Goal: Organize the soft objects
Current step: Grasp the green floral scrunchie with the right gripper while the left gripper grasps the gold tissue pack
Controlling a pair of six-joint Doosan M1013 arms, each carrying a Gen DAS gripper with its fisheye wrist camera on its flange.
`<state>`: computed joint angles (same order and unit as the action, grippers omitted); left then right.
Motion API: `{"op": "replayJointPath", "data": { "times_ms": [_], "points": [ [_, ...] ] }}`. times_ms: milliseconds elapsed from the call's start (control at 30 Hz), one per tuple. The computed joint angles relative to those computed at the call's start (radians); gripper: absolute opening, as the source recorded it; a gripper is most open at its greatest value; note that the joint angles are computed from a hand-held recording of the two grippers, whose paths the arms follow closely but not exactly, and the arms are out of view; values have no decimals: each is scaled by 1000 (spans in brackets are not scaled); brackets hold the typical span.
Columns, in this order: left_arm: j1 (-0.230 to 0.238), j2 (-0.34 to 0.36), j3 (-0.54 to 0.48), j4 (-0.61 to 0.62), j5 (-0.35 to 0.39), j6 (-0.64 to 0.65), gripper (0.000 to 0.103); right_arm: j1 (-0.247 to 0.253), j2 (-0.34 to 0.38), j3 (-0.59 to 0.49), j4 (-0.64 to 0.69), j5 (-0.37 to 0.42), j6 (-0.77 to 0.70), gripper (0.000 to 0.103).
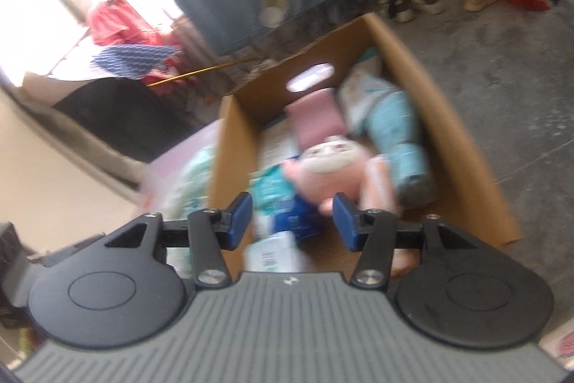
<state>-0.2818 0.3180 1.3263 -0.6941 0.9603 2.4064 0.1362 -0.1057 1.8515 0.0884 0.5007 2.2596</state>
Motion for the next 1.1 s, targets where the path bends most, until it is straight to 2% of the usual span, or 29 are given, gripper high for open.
{"op": "replayJointPath", "data": {
  "times_ms": [133,300,400,467,533,667,767,867,933,1100],
  "points": [
    [52,-37,55,42,-72,-31,76,18,34,-36,211,-30,-196,57],
    [108,-71,122,164,-190,-113,76,57,126,-130,460,1,-440,61],
    [130,-78,154,289,-270,-182,76,83,197,-204,561,49,-551,64],
    [135,-78,173,389,-320,-232,78,104,254,-271,598,104,-595,70],
    [142,-67,180,461,-332,-249,82,121,317,-350,630,178,-635,76],
    [158,-32,176,522,-312,-270,82,162,457,-540,605,328,-649,82],
    [171,-3,163,500,-299,-267,82,190,576,-706,566,451,-638,86],
    [180,27,138,464,-282,-264,82,205,712,-892,568,611,-614,89],
    [186,49,118,451,-265,-269,82,218,790,-998,540,677,-575,89],
    [195,84,90,421,-235,-259,81,257,914,-1177,337,745,-522,89]
  ]
}}
